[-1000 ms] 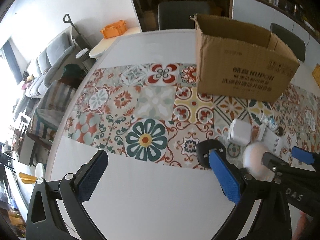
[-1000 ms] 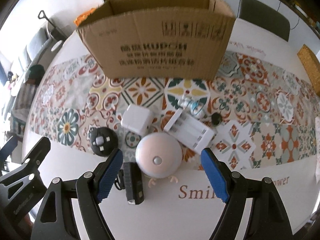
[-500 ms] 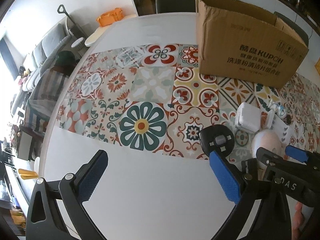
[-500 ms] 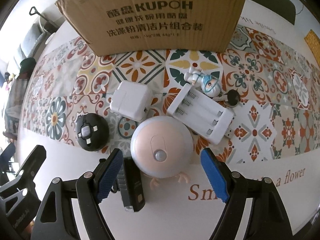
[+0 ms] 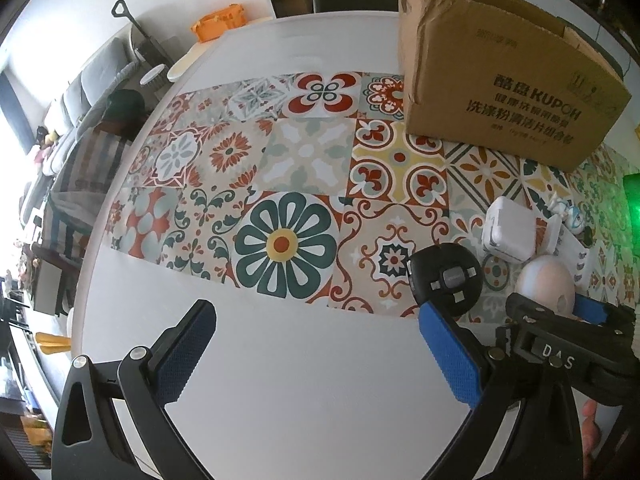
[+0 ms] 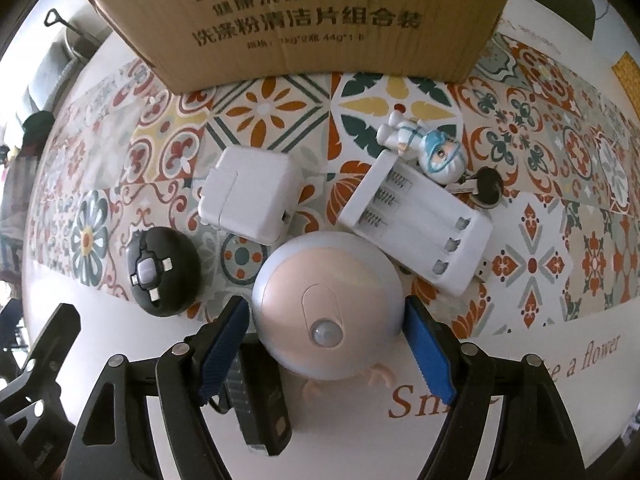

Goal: Organize rigid objects
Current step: 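Move left tool to the black round puck while right tool approaches the pink round lamp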

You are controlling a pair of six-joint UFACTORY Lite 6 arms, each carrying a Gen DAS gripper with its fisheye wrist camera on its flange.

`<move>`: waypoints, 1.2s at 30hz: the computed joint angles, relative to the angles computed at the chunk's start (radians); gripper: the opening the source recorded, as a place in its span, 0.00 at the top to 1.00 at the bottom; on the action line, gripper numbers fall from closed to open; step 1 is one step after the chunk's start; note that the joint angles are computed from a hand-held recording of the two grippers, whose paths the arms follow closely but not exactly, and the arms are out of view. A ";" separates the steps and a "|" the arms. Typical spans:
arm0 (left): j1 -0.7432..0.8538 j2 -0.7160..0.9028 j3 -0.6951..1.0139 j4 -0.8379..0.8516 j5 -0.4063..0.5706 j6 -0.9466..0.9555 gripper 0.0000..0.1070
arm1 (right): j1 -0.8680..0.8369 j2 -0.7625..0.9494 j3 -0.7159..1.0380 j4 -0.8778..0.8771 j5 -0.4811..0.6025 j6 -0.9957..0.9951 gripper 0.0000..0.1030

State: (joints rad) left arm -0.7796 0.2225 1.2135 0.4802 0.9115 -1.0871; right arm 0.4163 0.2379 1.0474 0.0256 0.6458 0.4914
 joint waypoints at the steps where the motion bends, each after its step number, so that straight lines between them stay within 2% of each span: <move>1: 0.000 0.002 0.000 -0.001 -0.002 0.001 0.04 | 0.003 0.009 0.003 -0.005 -0.002 0.009 0.27; 6: 0.006 0.015 -0.003 -0.023 -0.024 0.022 0.04 | 0.034 0.029 0.021 -0.055 -0.005 0.063 0.28; 12: -0.003 0.020 0.003 -0.032 -0.040 0.039 0.04 | 0.019 0.000 -0.009 -0.038 -0.011 0.038 0.28; 20: -0.030 0.067 0.046 -0.004 -0.065 0.059 0.04 | -0.061 -0.140 -0.139 0.032 -0.028 -0.055 0.28; 27: -0.042 0.145 0.118 -0.028 -0.119 0.098 0.04 | -0.185 -0.252 -0.210 0.071 0.015 -0.159 0.28; 36: -0.034 0.256 0.187 -0.095 -0.183 0.176 0.18 | -0.256 -0.272 -0.241 0.083 0.012 -0.215 0.28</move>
